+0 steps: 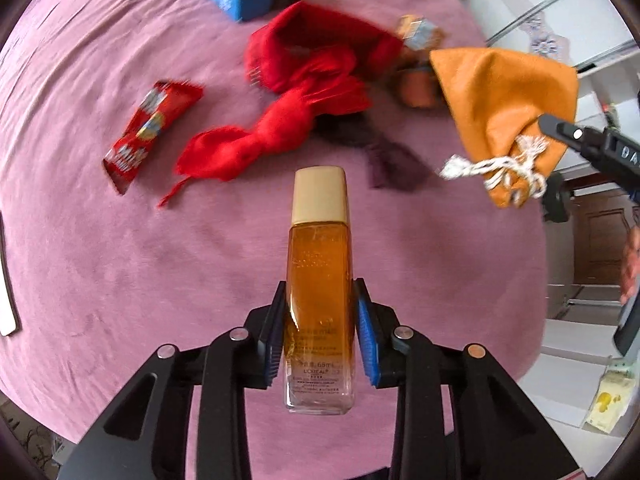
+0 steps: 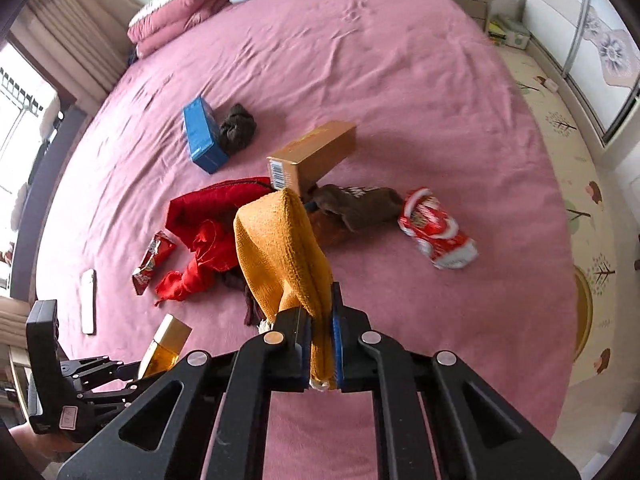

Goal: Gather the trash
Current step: 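Carry both items to the yellow bin and open both tools to drop them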

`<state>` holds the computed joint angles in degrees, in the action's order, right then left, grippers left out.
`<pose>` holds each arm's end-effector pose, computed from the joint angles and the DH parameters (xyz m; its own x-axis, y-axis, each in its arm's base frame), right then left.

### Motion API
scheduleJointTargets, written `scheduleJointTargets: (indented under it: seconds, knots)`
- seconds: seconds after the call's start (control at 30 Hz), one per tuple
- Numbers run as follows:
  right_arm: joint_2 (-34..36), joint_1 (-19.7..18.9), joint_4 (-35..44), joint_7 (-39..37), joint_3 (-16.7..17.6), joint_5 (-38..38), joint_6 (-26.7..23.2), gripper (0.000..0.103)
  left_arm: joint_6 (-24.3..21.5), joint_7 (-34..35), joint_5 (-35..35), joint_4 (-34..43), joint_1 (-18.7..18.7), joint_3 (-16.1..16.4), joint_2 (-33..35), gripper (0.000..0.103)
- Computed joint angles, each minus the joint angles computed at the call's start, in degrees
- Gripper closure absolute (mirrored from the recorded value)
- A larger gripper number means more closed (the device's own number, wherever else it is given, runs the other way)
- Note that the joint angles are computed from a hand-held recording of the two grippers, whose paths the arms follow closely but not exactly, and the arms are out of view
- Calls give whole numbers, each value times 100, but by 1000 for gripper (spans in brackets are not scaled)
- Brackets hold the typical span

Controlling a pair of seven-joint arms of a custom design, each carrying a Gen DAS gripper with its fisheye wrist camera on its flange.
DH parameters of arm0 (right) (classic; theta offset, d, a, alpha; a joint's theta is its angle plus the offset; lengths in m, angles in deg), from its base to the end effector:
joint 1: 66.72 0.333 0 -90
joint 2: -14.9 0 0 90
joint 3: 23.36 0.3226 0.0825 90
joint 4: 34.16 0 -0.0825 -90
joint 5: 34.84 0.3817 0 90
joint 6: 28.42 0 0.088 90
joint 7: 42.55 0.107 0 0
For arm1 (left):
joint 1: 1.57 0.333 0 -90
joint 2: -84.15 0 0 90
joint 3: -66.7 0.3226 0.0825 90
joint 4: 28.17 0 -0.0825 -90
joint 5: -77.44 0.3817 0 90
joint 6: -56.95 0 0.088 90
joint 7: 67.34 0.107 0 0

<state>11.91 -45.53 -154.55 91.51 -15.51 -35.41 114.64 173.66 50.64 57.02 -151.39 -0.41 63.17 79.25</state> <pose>0.4962 0.2768 0.4984 -0.1929 -0.9376 -0.2893 -0.9028 0.2851 -0.3219 0.5152 -0.0414 0.4465 -0.3533 -0.8890 0.2914 -0.9354 0.3405 -0.0956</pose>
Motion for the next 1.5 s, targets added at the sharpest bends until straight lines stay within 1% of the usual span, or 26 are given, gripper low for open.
scheduleJointTargets:
  seconds: [0.07, 0.17, 0.23, 0.27, 0.3, 0.33, 0.4, 0.43, 0.6, 0.7, 0.77, 0.9, 1.0, 1.13, 1.27, 1.37, 1.4, 1.43, 1.47, 1.5]
  knots:
    - [-366, -27, -291, 150, 3, -43, 2, 95, -59, 39, -199, -17, -54, -23, -141, 71]
    - [-851, -140, -693, 294, 55, -58, -6, 95, -166, 52, -520, -131, -270, -99, -501, 71]
    - [-1256, -249, -1015, 395, 103, -67, -75, 95, -232, -125, -654, 93, -483, -208, -452, 71]
    - [-1496, -311, -1202, 425, 115, -49, -122, 95, -202, -99, -720, 105, -551, -215, -431, 71]
    - [-1676, -366, -1336, 428, 131, -17, -157, 95, -242, -138, -813, 133, -698, -234, -457, 71]
    - [-1914, -435, -1520, 455, 152, -5, -202, 95, -117, -71, -873, 203, -721, -282, -283, 71]
    - [-2381, -584, -1849, 487, 180, 32, -333, 95, -69, -113, -978, 221, -907, -419, -313, 71]
    - [-2633, -673, -2023, 503, 186, 45, -408, 95, -145, -152, -994, 314, -968, -441, -321, 71]
    - [-3743, -1109, -2747, 442, 146, 148, -796, 95, -18, -222, -1138, 488, -1380, -719, -127, 71]
    - [-4423, -1421, -3176, 314, 32, 177, -1075, 95, 98, -366, -1130, 691, -1656, -940, 110, 71]
    - [-4757, -1617, -3374, 212, -23, 203, -1238, 95, 145, -491, -1132, 789, -1806, -1051, 204, 71]
    - [-5443, -2097, -3788, -20, -233, 218, -1565, 95, 254, -767, -1020, 1263, -2126, -1335, 700, 71]
    - [-5747, -2492, -4022, -248, -409, 202, -1709, 95, 288, -977, -861, 1690, -2291, -1512, 1127, 71]
    - [-5929, -2968, -4208, -595, -602, 158, -1795, 95, 328, -1226, -495, 2363, -2541, -1762, 1769, 71]
    - [-6003, -3435, -4334, -898, -774, 120, -1809, 95, 336, -1452, -87, 3129, -2821, -1971, 2473, 71]
    - [-5974, -3747, -4380, -1136, -902, 89, -1757, 95, 313, -1559, 120, 3572, -2967, -2084, 2859, 71]
    - [-5963, -3845, -4392, -1223, -950, 76, -1709, 94, 299, -1584, 208, 3766, -3037, -2117, 3015, 71]
    - [-5946, -3919, -4397, -1322, -1020, 93, -1650, 90, 306, -1611, 325, 3931, -3112, -2130, 3141, 71]
    - [-5935, -4001, -4400, -1392, -1067, 118, -1585, 88, 355, -1639, 448, 4039, -3181, -2132, 3223, 58]
    - [-5948, -4082, -4412, -1425, -1069, 143, -1529, 72, 398, -1626, 571, 4196, -3254, -2142, 3337, 44]
